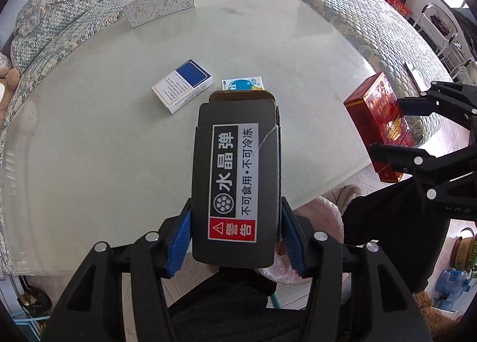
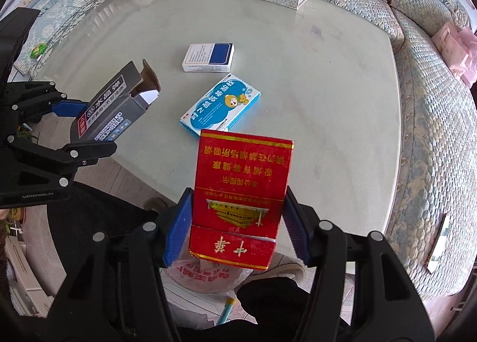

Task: Collect trash
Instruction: 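Carry the black box and red pack with both tools over the trash bin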

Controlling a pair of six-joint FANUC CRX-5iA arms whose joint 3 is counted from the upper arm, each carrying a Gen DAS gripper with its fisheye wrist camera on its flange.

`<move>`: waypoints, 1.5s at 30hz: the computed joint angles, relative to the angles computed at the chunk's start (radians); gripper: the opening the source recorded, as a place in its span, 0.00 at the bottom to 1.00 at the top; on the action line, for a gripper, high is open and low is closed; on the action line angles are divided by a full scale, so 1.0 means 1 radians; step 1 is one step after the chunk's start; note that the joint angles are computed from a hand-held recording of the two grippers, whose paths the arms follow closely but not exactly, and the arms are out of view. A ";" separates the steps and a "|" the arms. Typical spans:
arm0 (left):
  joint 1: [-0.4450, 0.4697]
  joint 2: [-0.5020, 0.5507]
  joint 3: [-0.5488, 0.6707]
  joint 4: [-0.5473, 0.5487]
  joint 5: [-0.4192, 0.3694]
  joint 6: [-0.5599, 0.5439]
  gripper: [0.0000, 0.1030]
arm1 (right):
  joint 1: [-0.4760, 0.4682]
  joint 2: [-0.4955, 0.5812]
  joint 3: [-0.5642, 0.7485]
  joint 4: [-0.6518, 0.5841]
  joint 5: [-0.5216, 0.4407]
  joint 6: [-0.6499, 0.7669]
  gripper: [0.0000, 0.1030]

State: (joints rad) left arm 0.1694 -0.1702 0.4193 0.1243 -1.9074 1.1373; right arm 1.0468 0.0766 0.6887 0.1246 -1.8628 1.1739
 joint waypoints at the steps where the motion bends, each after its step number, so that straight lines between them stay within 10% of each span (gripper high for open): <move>1: 0.003 -0.020 -0.021 0.001 0.006 -0.006 0.52 | 0.020 -0.018 -0.024 0.011 0.005 -0.006 0.56; 24: -0.129 -0.324 -0.452 0.007 0.137 0.058 0.52 | 0.313 -0.293 -0.493 0.149 0.129 -0.189 0.56; 45: -0.156 -0.382 -0.703 0.012 0.179 0.102 0.52 | 0.319 -0.354 -0.723 0.105 0.232 -0.250 0.56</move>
